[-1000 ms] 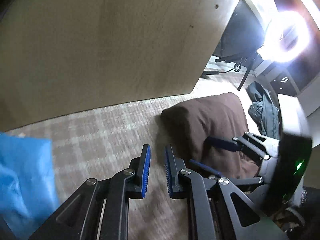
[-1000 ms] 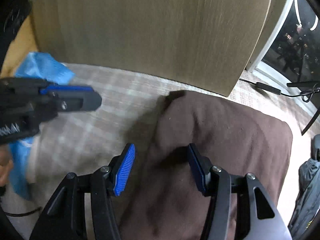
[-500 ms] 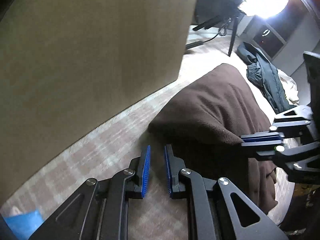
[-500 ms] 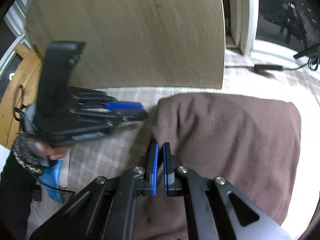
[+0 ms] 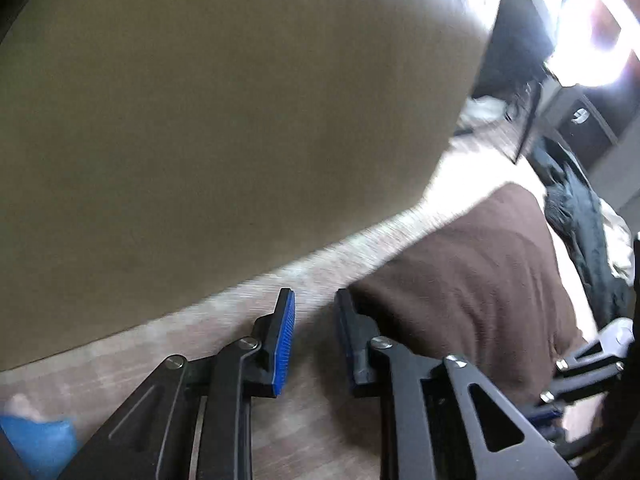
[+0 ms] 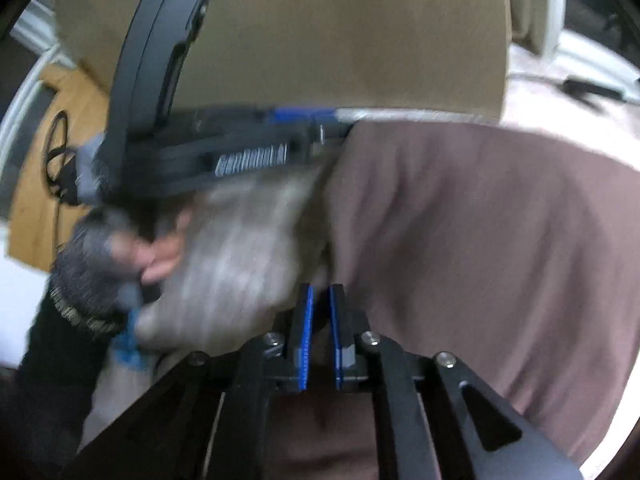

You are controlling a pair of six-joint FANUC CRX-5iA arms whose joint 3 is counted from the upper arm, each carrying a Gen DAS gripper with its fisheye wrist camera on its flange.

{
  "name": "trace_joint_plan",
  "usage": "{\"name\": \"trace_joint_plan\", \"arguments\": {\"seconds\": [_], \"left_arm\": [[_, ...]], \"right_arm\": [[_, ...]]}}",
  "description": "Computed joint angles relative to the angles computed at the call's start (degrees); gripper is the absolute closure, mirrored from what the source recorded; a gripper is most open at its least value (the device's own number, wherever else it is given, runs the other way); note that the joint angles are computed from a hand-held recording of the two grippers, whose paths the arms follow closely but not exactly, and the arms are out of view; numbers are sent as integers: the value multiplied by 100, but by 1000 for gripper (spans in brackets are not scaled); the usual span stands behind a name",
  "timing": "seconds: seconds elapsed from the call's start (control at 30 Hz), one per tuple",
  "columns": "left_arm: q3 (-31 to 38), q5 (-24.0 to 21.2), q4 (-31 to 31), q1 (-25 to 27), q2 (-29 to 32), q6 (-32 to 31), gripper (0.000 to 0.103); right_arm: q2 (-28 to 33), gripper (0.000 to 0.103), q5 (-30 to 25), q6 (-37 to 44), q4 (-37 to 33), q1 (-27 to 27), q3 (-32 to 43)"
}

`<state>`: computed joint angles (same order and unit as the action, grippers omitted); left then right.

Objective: Fold clothes

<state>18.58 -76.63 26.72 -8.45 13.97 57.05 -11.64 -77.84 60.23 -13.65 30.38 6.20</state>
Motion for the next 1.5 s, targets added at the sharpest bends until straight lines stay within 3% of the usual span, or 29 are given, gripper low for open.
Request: {"name": "trace_joint_plan", "arguments": {"seconds": [0.07,0.17,0.27,0.3,0.37,0.4,0.47,0.57,0.7,0.77,0.87,1.07,1.27,1.37,1.43,1.5], "left_arm": [[14,-72,78,151,-61,51,85],[-196,-488,854,315,-129,-323,85],[-422,-932,1443,199,-109,-654,83],[-486,-812,1269,75,-171,-745,80],[-258,-574,249,-227,-150,-464,72],[-112,-665,-22,-297,-47,-227,70],[-118,-653,-15,-242,-109,-60,71],[-378,-397,189,-97,-521,-280,74],[-520,-615,844,-105,-464,-205,72],[-545,-530,602,-309,-417,-146,72],[-504,-511,136,-509,-364,180,72],[-881,-756,405,-192,-1050,62,74],[-2055,-1092,995,-239,-1935,-115,72],[-2542,-1088,444,-469,-2237,0,72],[-2850,-836,334,-453,-2534,-130,72],[-2719,-1032,277,-392,-2520,96,72]], "right_arm": [[-275,92,55,37,189,25,-148],[-674,92,191,-244,1280,229,-507],[-665,92,230,-109,1367,-179,-564],[-607,92,213,10,1324,-286,-592],[-454,89,168,261,1278,-439,-670],[-332,90,19,496,1024,-616,-565],[-421,90,-56,749,724,-908,-405],[-882,89,363,561,1337,-1040,-570],[-601,89,577,759,1394,-1523,-529],[-355,89,680,977,1240,-1696,-498],[154,89,347,974,994,-1891,-396],[-881,88,214,718,1334,-1489,-571],[-2386,85,-463,-1018,2131,467,-1621],[-2801,84,-695,-1833,2035,1187,-2137],[-2926,84,-937,-2119,2290,1722,-2432],[-2900,84,-1214,-2042,2311,1823,-2294]]}}
